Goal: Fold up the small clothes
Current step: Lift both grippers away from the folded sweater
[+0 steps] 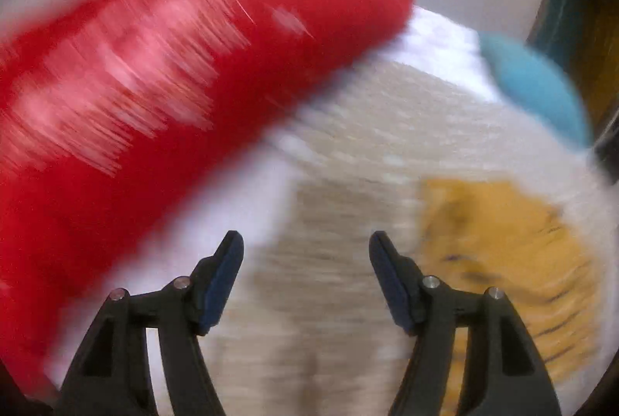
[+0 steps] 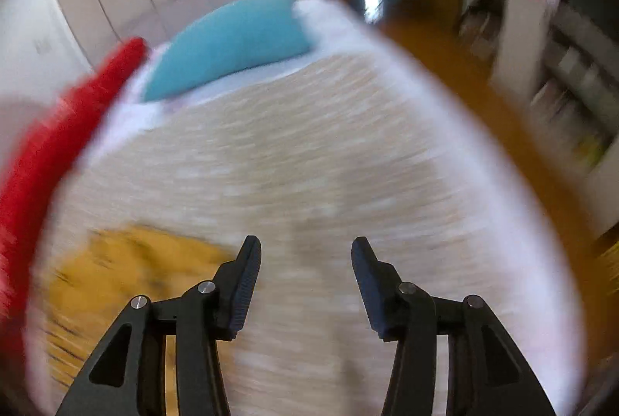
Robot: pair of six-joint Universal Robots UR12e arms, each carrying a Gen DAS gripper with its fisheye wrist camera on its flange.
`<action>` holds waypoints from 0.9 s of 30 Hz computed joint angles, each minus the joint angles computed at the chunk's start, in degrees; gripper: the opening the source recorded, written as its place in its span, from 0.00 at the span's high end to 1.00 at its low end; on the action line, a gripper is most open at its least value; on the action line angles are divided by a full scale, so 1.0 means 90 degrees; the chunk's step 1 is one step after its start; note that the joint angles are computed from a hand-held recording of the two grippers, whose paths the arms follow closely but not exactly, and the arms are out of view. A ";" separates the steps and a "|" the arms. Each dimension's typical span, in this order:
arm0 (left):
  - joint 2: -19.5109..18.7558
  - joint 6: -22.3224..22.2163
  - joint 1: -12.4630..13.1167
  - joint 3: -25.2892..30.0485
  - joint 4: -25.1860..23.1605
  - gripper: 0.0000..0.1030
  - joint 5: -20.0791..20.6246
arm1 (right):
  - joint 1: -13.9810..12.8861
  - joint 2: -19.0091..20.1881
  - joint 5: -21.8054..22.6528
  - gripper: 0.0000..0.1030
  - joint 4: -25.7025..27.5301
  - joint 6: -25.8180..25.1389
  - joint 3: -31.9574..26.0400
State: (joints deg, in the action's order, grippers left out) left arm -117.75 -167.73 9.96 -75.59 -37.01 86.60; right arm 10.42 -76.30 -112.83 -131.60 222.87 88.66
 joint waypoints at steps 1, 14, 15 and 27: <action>0.0115 0.0484 -0.0029 -0.0200 0.0667 0.34 0.0667 | 0.0087 -0.0124 -0.0667 0.48 0.0667 -0.0150 -0.0069; 0.0745 0.0391 0.0227 -0.1027 -0.0055 0.13 -0.0966 | 0.0342 -0.0856 0.0434 0.27 -0.0388 -0.0337 0.1083; 0.0720 0.0330 0.0230 -0.1048 -0.0288 0.13 -0.1320 | 0.0288 -0.0798 0.1101 0.27 -0.1055 -0.0121 0.1311; 0.0286 0.0207 0.0130 -0.1196 -0.1340 0.04 -0.3541 | 0.0303 0.0284 0.3224 0.25 -0.3953 0.0507 0.1620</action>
